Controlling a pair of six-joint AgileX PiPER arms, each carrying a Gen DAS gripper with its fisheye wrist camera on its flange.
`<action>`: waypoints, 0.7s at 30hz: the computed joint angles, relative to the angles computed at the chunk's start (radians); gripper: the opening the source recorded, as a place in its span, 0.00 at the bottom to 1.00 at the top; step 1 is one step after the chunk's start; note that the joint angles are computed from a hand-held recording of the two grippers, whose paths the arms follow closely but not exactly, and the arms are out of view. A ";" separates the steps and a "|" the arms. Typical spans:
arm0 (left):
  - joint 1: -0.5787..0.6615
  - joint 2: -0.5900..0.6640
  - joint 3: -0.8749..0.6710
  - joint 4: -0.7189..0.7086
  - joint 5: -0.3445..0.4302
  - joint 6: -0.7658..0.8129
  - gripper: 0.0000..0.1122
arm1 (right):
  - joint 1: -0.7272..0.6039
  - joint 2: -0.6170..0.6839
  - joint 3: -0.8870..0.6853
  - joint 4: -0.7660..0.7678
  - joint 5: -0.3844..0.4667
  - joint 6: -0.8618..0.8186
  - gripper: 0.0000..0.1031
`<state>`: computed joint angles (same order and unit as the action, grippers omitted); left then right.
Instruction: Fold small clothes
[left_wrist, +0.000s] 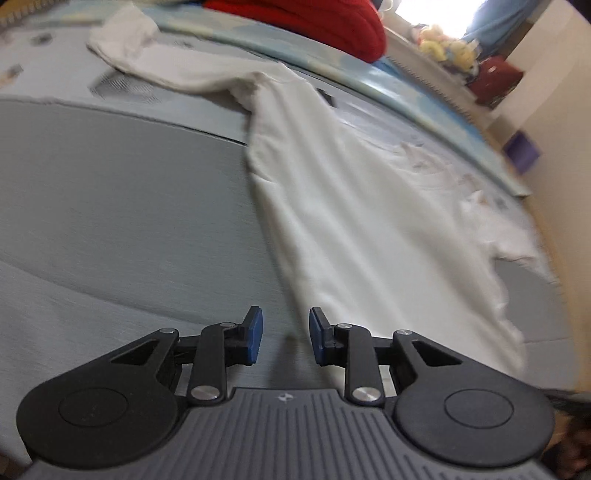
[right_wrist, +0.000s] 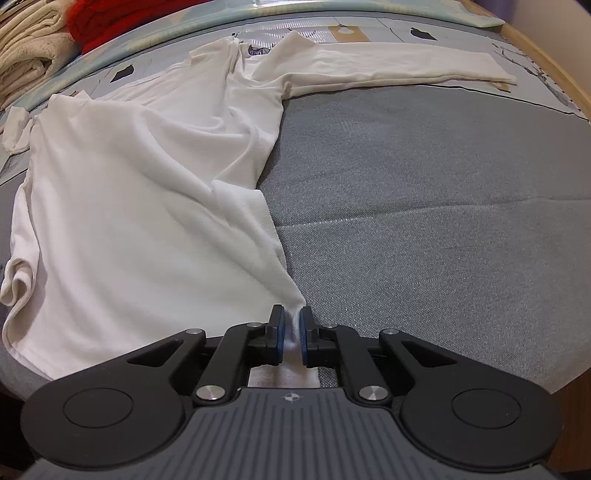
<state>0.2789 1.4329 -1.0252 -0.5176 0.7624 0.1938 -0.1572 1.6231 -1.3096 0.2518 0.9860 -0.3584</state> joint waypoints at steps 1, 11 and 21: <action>0.003 0.008 -0.002 -0.039 0.021 0.014 0.27 | 0.000 -0.001 0.001 0.000 -0.001 -0.002 0.08; -0.053 0.064 -0.038 -0.008 0.020 -0.016 0.08 | -0.002 -0.003 0.006 0.003 -0.001 -0.012 0.08; 0.123 -0.105 -0.060 0.174 0.165 -0.042 0.06 | -0.043 -0.018 0.000 0.087 0.002 -0.040 0.06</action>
<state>0.4022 1.3277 -1.0849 -0.3434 0.9273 0.1515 -0.1997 1.6053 -1.3097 0.3393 0.9880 -0.3984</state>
